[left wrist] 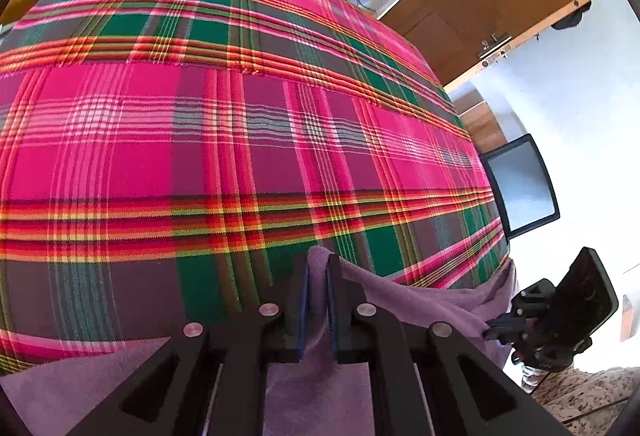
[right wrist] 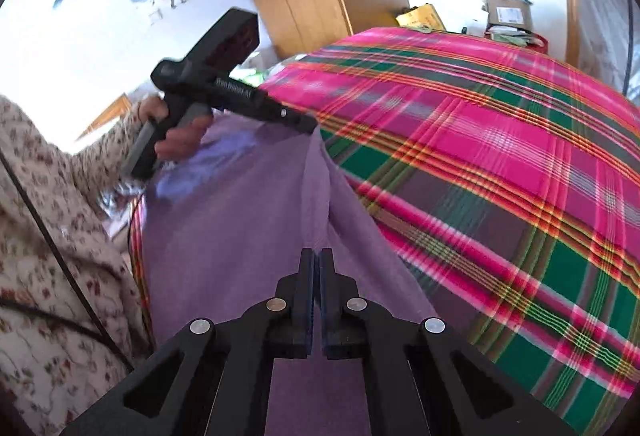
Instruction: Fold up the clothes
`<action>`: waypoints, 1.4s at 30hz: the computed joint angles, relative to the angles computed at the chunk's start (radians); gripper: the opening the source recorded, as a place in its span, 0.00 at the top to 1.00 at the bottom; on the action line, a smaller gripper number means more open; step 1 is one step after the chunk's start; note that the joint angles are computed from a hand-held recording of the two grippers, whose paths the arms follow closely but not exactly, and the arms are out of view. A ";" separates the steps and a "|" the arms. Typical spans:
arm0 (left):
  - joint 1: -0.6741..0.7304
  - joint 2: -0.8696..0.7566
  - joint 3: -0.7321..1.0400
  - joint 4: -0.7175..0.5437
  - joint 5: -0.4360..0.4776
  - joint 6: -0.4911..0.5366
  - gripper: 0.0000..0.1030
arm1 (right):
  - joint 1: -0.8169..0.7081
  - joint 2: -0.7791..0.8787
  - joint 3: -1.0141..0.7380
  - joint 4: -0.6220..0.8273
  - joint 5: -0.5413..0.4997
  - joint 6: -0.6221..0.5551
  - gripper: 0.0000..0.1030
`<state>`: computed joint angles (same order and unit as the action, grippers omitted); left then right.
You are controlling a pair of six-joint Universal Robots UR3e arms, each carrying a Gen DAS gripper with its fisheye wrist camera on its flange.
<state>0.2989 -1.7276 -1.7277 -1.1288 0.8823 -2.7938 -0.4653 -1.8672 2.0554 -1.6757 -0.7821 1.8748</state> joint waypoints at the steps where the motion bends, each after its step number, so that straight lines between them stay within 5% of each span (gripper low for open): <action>1: 0.000 0.000 -0.001 0.002 -0.001 0.000 0.92 | -0.003 0.000 0.004 -0.006 -0.001 0.000 0.98; 10: -0.005 -0.010 0.009 0.008 0.010 -0.013 0.92 | 0.046 0.160 0.013 -0.351 -0.060 0.282 0.98; 17: -0.004 -0.012 0.014 -0.003 0.018 -0.013 0.91 | 0.088 0.211 0.010 -0.433 -0.106 0.378 0.92; 21: 0.006 0.026 0.003 -0.015 0.029 -0.023 0.90 | 0.098 0.177 0.040 -0.500 -0.145 0.472 0.79; 27: 0.159 0.261 -0.119 -0.087 -0.013 0.041 0.85 | 0.052 -0.029 0.143 -0.470 -0.097 0.465 0.79; 34: 0.478 0.625 -0.262 -0.467 -0.024 0.311 0.82 | 0.062 -0.244 0.230 -0.348 -0.021 0.437 0.78; 42: 0.988 0.891 -0.365 -0.930 0.082 0.726 0.82 | 0.193 -0.298 0.418 -0.529 -0.117 0.615 0.77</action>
<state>1.2864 -0.8361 -2.0924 -2.0589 0.9642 -2.0674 -0.2723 -2.1650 2.4730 -2.2050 -0.8990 2.4895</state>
